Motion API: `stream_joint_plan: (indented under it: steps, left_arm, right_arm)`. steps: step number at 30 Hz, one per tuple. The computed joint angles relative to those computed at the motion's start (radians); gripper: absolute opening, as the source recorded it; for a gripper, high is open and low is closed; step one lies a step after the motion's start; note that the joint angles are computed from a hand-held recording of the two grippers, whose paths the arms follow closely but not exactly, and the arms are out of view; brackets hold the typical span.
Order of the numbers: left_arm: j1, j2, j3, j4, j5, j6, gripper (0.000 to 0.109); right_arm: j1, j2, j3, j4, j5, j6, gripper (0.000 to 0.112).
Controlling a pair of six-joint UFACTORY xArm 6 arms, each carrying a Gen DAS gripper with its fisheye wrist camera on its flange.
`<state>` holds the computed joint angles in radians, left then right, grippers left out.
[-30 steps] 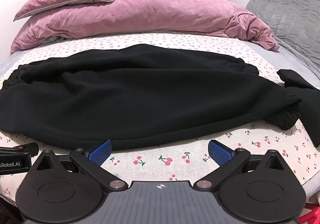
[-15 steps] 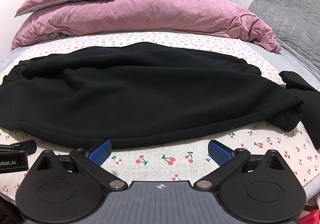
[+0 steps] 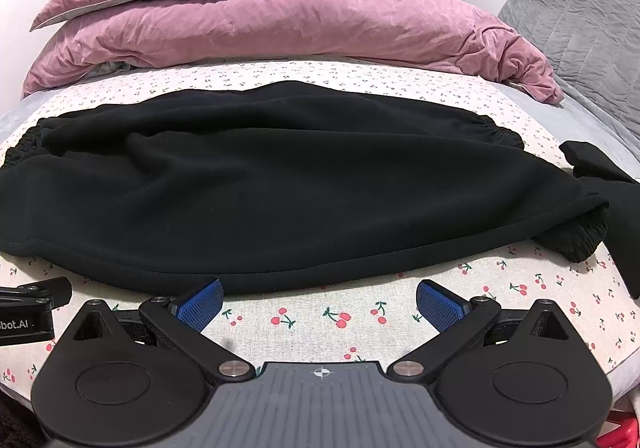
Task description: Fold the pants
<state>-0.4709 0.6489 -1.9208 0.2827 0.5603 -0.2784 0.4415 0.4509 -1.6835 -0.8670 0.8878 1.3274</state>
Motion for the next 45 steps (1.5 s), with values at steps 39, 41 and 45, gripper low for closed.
stream_joint_plan:
  steps: [39,41,45]
  left_arm:
    - [-0.001,0.003,0.001,-0.011,-0.003,0.017,0.103]
    - [-0.001,0.004,-0.002,-0.013,-0.001,0.018,0.103]
    - [-0.001,0.002,0.001,-0.016,-0.002,0.021,0.103]
  right_arm:
    - [-0.004,-0.004,0.007,0.009,-0.008,-0.005,0.103]
    - [-0.004,-0.004,0.007,0.008,-0.008,-0.005,0.103]
    - [-0.004,-0.004,0.008,0.009,-0.008,-0.006,0.103]
